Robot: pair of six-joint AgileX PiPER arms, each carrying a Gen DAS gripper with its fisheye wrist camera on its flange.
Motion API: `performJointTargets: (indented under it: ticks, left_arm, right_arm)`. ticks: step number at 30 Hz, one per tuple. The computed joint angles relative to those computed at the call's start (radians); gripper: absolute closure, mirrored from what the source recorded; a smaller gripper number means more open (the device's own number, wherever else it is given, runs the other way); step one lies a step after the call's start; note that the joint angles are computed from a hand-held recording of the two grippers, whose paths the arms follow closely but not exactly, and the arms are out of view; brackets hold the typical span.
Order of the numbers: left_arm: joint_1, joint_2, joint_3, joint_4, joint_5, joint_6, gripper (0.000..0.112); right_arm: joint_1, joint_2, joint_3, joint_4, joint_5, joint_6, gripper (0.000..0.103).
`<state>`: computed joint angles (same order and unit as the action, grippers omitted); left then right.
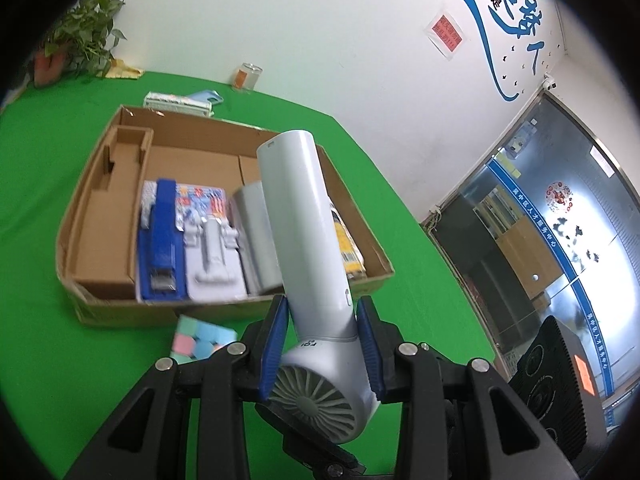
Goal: Organize rigid objects
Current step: 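Lift the hair dryer and carry it over the box, then lower the hair dryer into the box compartment and open both grippers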
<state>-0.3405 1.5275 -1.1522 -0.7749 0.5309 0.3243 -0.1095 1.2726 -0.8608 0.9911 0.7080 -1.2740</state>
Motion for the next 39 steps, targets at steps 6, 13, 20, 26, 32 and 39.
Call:
performJointTargets:
  ticks: [6, 13, 20, 26, 32, 39]
  left_arm:
    - [0.119, 0.054, -0.106, 0.006, 0.098, 0.031, 0.078]
    - [0.270, 0.223, -0.338, 0.044, 0.283, 0.038, 0.078]
    - [0.371, 0.447, -0.603, 0.064, 0.456, 0.026, 0.078]
    - [0.412, 0.592, -0.779, 0.079, 0.576, 0.006, 0.077]
    - [0.432, 0.469, -0.625, 0.087, 0.410, 0.048, 0.063]
    - [0.433, 0.209, -0.244, 0.022, 0.106, 0.192, 0.040]
  right_arm:
    - [0.136, 0.154, -0.161, -0.064, -0.060, 0.131, 0.046]
    - [0.264, 0.420, -0.486, -0.236, 0.002, 0.439, 0.046]
    - [0.343, 0.729, -0.887, -0.404, 0.140, 0.754, 0.046]
    - [0.382, 0.892, -1.112, -0.500, 0.246, 0.931, 0.046]
    - [0.336, 0.955, -1.177, -0.370, 0.299, 0.883, 0.013]
    - [0.295, 0.645, -0.672, -0.253, 0.005, 0.598, 0.002]
